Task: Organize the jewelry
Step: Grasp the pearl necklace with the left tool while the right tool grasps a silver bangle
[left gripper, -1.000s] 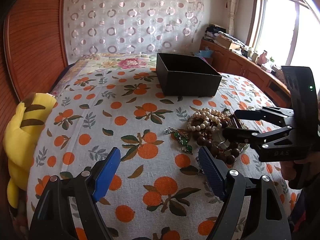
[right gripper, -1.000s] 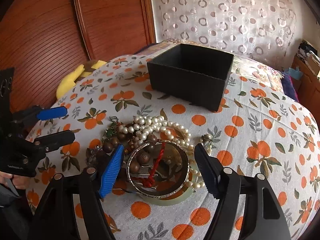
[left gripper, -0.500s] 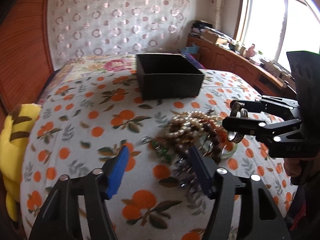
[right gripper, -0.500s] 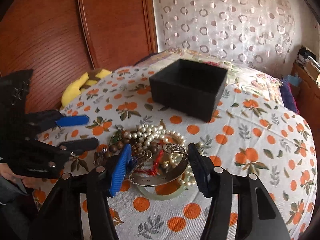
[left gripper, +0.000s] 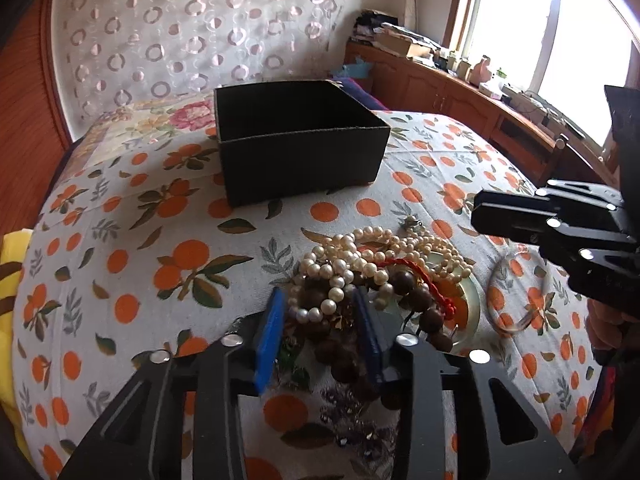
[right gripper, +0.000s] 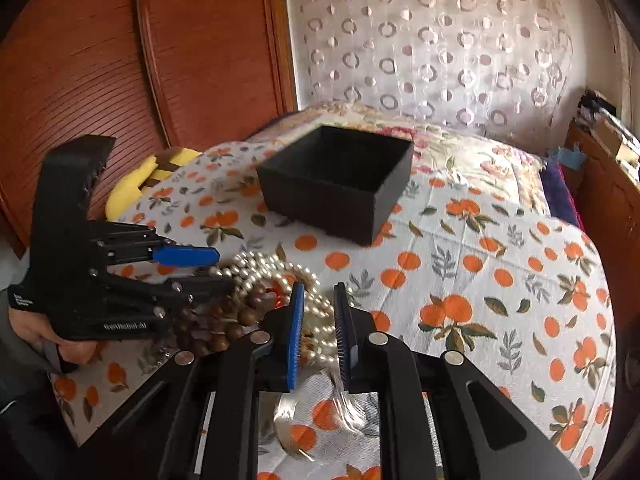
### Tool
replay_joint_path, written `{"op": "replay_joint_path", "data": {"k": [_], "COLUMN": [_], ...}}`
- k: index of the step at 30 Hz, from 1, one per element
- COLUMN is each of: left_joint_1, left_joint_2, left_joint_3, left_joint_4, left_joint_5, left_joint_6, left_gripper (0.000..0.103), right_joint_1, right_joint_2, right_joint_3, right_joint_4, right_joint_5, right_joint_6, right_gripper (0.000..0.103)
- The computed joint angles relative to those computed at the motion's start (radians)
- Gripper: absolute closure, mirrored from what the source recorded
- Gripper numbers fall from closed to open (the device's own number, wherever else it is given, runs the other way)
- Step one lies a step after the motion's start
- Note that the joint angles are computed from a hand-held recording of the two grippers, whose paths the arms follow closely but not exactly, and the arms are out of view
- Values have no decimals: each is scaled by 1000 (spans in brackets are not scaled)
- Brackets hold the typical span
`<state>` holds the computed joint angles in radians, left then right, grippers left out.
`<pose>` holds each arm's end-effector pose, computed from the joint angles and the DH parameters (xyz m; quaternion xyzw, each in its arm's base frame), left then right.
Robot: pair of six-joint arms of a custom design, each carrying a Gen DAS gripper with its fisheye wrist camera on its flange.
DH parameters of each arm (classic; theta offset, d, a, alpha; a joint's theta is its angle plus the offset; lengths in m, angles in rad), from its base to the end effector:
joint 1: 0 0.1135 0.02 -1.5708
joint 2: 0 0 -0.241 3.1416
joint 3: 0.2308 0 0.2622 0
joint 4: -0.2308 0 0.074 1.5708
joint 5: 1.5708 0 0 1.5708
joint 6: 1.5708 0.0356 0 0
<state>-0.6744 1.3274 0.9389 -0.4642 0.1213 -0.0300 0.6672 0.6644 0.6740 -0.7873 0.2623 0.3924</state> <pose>0.2260 -0.1862 0.2239 0.3161 0.8797 -0.1743 0.3096 0.1331 0.0931 0.2485 -0.0752 0.9128 0.0894 0.3914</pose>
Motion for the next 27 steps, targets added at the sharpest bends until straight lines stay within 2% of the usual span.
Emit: {"op": "replay_joint_path", "data": {"k": [3, 8, 11, 15, 21, 23, 25, 27], "left_joint_1": [9, 20, 20, 25, 11, 11, 8, 9], "left_joint_2": [10, -18, -51, -76, -89, -87, -85, -83], "left_joint_3": [6, 7, 12, 44, 114, 135, 164, 185], "left_joint_4": [5, 9, 10, 0, -25, -31, -41, -49], "left_joint_5": [20, 31, 26, 22, -5, -8, -15, -17], "left_joint_6": [0, -7, -13, -16, -15, -16, -15, -13], "left_gripper": [81, 96, 96, 96, 96, 96, 96, 96], "right_joint_1": [-34, -15, 12, 24, -73, -37, 12, 42], "right_joint_2": [-60, -173, -232, -260, -260, -237, -207, -194], "right_joint_3": [-20, -34, -48, -80, -136, -131, -126, -119], "right_joint_4": [-32, -162, -237, -281, -250, -253, -251, -255], "right_joint_5": [-7, 54, 83, 82, -12, 15, 52, 65], "right_joint_6": [-1, 32, 64, 80, 35, 53, 65, 63], "right_gripper": [86, 86, 85, 71, 71, 71, 76, 97]}}
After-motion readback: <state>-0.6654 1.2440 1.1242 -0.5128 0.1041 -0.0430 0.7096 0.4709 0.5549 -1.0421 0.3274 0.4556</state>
